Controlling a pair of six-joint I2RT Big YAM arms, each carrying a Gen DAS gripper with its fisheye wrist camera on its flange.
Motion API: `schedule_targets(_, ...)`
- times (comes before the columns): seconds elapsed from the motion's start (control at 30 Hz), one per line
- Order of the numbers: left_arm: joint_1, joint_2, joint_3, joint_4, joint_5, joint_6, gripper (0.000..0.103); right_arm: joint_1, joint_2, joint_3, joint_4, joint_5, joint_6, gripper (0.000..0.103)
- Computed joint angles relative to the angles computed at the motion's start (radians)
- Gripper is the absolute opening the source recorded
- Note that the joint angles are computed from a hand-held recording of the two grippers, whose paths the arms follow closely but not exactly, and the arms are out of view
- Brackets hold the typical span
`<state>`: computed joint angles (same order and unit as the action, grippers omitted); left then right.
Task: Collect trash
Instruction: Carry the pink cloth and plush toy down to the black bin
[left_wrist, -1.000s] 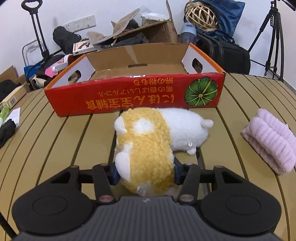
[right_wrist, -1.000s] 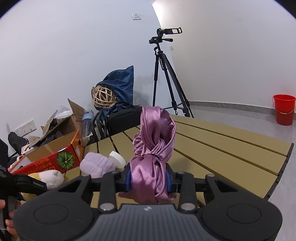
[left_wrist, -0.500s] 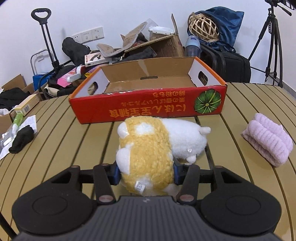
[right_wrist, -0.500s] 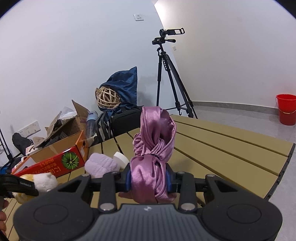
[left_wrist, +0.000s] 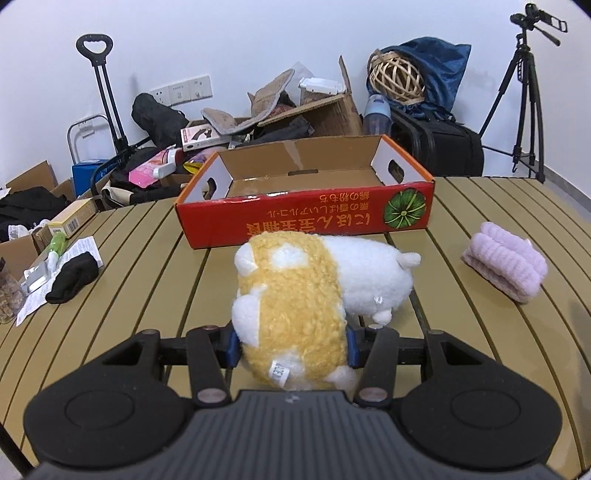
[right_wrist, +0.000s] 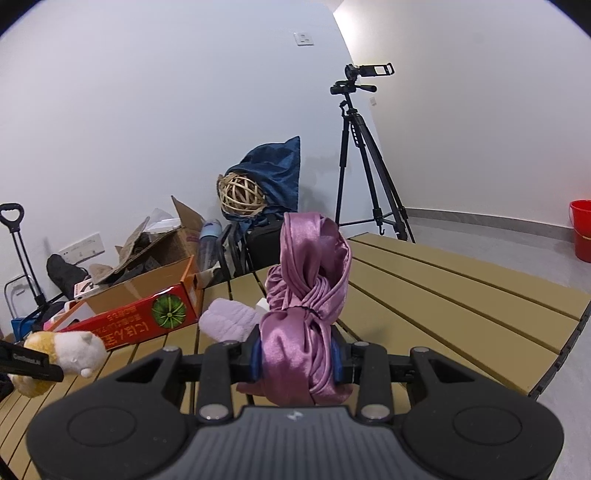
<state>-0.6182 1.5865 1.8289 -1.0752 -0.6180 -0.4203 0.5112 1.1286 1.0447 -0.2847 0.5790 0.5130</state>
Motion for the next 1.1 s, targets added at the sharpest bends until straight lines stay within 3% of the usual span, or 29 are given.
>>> schedule_targets(0.5,-0.063,-0.229,-0.228,0.075,-0.001,-0.009,0.051,0.087,-0.139,-0.094,0.015,0.01,-0.077,0.033)
schedule_targets(1.1,-0.118,-0.544,-0.537,0.076,-0.004,-0.074,0.051,0.295,-0.215,-0.158,-0.026,0.123,-0.155,0.033)
